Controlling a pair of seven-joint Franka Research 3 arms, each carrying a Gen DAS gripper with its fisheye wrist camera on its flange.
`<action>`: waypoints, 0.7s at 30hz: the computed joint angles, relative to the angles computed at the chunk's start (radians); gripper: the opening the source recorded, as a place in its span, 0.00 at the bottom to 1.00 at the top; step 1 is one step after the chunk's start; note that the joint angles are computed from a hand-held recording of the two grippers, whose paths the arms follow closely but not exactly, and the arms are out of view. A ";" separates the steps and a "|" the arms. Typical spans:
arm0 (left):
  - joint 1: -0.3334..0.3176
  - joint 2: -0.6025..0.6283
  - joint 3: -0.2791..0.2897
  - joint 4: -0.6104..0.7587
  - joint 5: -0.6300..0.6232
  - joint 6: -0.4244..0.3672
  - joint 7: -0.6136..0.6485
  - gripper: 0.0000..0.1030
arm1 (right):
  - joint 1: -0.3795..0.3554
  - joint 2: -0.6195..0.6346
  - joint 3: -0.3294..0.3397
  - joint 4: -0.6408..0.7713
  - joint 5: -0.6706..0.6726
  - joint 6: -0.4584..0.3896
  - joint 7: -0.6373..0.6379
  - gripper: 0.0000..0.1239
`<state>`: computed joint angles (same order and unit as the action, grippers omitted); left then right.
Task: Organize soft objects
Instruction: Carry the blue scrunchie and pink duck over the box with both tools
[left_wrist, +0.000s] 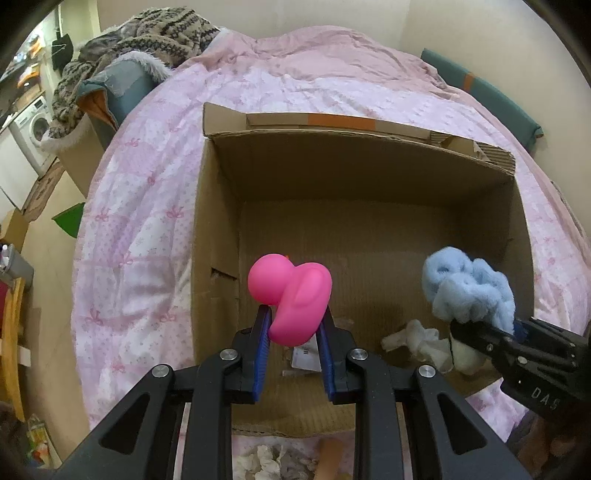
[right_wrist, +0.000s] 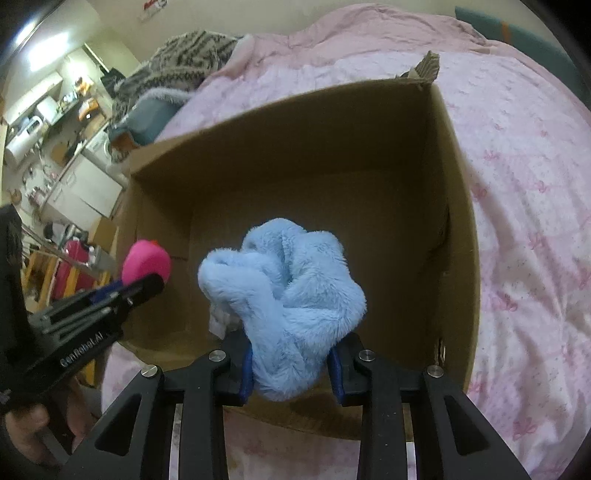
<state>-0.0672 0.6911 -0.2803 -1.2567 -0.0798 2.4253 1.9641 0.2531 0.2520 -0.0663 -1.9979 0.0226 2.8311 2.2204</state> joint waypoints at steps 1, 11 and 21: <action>-0.001 -0.001 0.001 -0.002 0.001 0.008 -0.002 0.21 | 0.016 0.001 -0.017 0.004 -0.034 -0.012 0.025 0.27; -0.004 0.004 0.009 0.002 0.026 0.029 -0.011 0.21 | 0.050 0.001 -0.060 0.041 -0.325 -0.130 0.236 0.27; -0.001 -0.004 0.001 -0.016 0.034 0.042 0.008 0.21 | 0.001 0.002 -0.014 0.027 -0.228 -0.089 0.166 0.28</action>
<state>-0.0681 0.6868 -0.2794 -1.2727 -0.0457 2.4668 1.9721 0.2543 0.2536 -0.0801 -1.9711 -0.2051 2.7422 2.3862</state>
